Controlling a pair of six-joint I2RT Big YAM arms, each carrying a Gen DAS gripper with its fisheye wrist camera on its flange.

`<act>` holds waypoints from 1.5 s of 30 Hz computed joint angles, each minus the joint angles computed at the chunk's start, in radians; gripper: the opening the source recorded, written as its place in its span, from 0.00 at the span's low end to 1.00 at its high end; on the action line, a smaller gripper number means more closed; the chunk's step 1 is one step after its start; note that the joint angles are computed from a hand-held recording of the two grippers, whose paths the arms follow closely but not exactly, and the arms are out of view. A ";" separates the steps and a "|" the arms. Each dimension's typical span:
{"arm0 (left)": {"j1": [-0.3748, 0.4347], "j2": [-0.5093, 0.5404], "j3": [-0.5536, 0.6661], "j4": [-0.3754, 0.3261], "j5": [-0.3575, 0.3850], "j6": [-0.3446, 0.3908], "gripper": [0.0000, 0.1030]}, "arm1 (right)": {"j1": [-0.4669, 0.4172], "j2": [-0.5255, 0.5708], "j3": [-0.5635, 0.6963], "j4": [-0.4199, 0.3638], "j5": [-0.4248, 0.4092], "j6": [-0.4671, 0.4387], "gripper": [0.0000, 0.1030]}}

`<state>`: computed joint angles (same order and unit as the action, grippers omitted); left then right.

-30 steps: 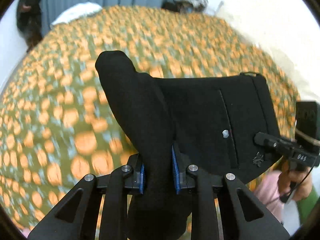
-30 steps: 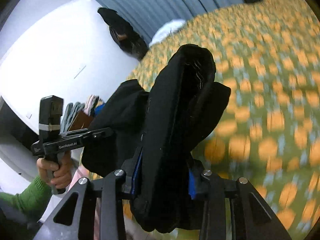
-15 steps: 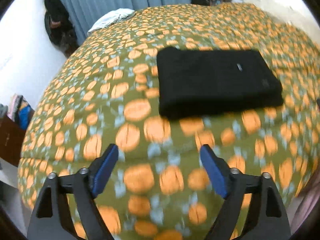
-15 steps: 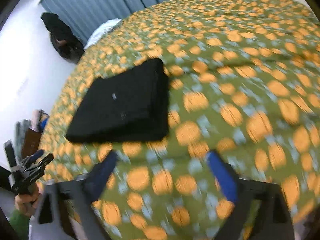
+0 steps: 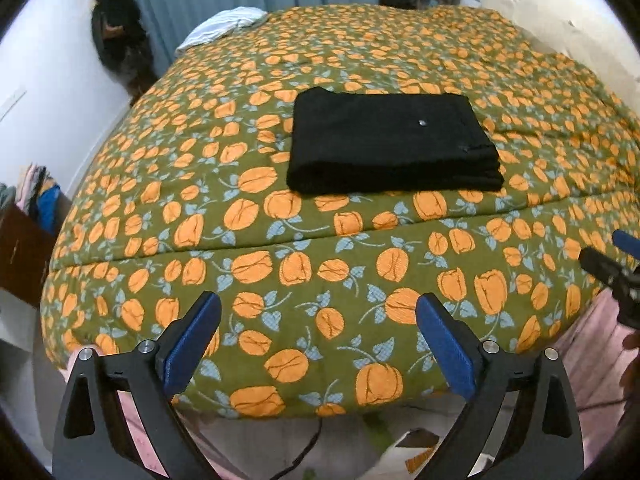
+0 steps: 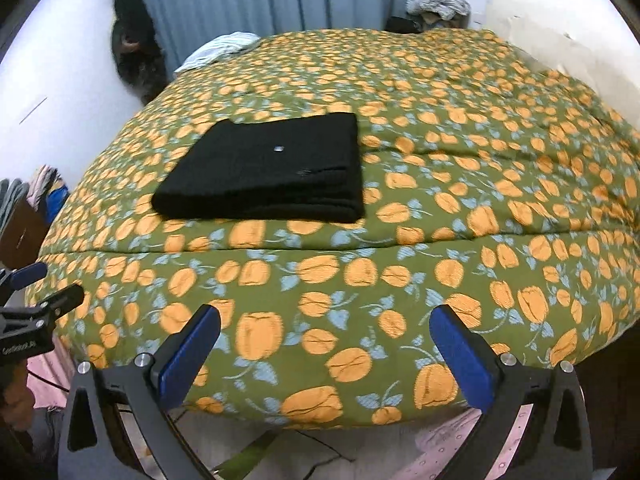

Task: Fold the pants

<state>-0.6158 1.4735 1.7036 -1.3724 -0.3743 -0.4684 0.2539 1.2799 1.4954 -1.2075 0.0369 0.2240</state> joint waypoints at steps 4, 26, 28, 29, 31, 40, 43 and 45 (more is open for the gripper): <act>-0.003 0.008 0.017 -0.023 -0.020 -0.013 0.95 | 0.036 0.015 0.026 -0.010 0.035 -0.020 1.00; 0.021 0.024 0.124 -0.084 -0.056 -0.009 0.98 | 0.083 0.034 0.158 -0.099 0.155 -0.027 1.00; 0.024 0.017 0.134 -0.078 -0.085 -0.015 1.00 | 0.093 0.031 0.184 -0.115 0.176 -0.025 1.00; 0.026 0.013 0.139 -0.076 -0.092 -0.015 1.00 | 0.097 0.027 0.195 -0.123 0.182 -0.022 1.00; 0.026 -0.011 0.126 -0.035 -0.088 0.015 1.00 | 0.103 0.020 0.208 -0.135 0.184 -0.017 1.00; -0.022 -0.026 0.134 -0.066 -0.127 0.003 1.00 | 0.117 0.005 0.202 -0.169 0.178 0.013 1.00; -0.021 -0.022 0.136 -0.075 -0.096 -0.011 1.00 | 0.123 0.007 0.191 -0.175 0.174 0.014 1.00; -0.021 -0.017 0.139 -0.082 -0.092 -0.018 1.00 | 0.127 0.006 0.188 -0.175 0.178 0.013 1.00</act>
<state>-0.6368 1.4564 1.8424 -1.4543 -0.4663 -0.4860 0.3810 1.2858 1.6830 -1.3822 0.2144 0.2367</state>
